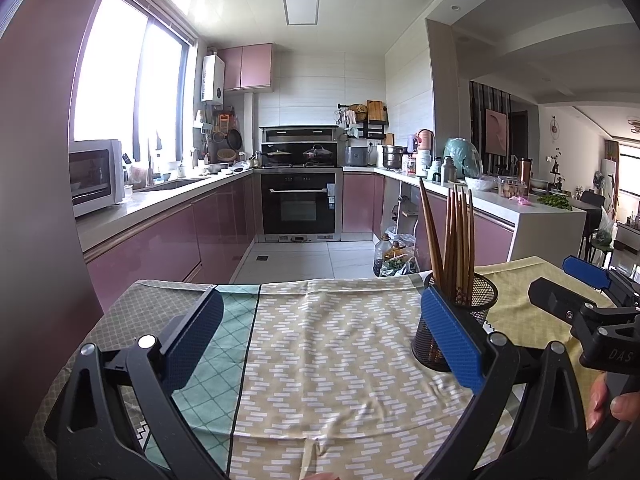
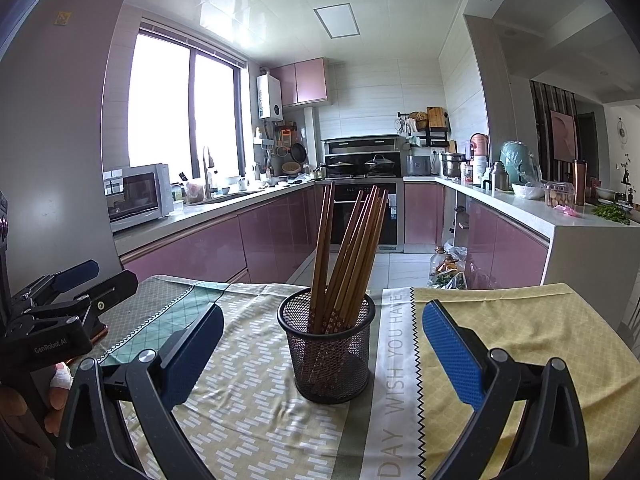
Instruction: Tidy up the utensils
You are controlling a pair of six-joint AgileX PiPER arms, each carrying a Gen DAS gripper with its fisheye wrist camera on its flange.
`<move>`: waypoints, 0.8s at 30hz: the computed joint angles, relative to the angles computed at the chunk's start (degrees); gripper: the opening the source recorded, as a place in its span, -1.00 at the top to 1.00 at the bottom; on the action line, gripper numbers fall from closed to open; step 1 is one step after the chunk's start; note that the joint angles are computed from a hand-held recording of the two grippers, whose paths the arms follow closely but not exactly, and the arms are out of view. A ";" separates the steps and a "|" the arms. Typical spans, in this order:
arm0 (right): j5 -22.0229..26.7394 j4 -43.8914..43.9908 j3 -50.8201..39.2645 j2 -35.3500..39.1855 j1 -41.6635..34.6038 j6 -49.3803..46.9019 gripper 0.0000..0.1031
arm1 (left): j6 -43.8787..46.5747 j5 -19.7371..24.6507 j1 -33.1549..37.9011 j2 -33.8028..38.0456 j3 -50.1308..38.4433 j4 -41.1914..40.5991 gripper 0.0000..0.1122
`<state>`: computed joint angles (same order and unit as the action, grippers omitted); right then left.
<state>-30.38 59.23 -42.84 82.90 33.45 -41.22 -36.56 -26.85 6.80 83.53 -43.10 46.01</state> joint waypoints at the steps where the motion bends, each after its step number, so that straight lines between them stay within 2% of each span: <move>1: 0.03 0.08 0.01 -0.04 -0.03 -0.10 -0.87 | -0.04 0.02 0.05 0.00 -0.01 0.08 -0.74; 21: 1.12 -0.80 0.19 -0.16 -1.09 0.68 -0.87 | 2.15 -0.15 -0.27 0.45 0.21 -1.21 -0.73; 24: 2.95 -0.08 0.47 -0.15 -3.10 -0.85 -0.87 | -1.52 1.74 -0.18 1.41 -1.15 2.32 -0.74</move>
<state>-27.44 59.15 -42.36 82.75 30.34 -42.06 -38.08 -25.12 6.61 84.93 -44.24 48.34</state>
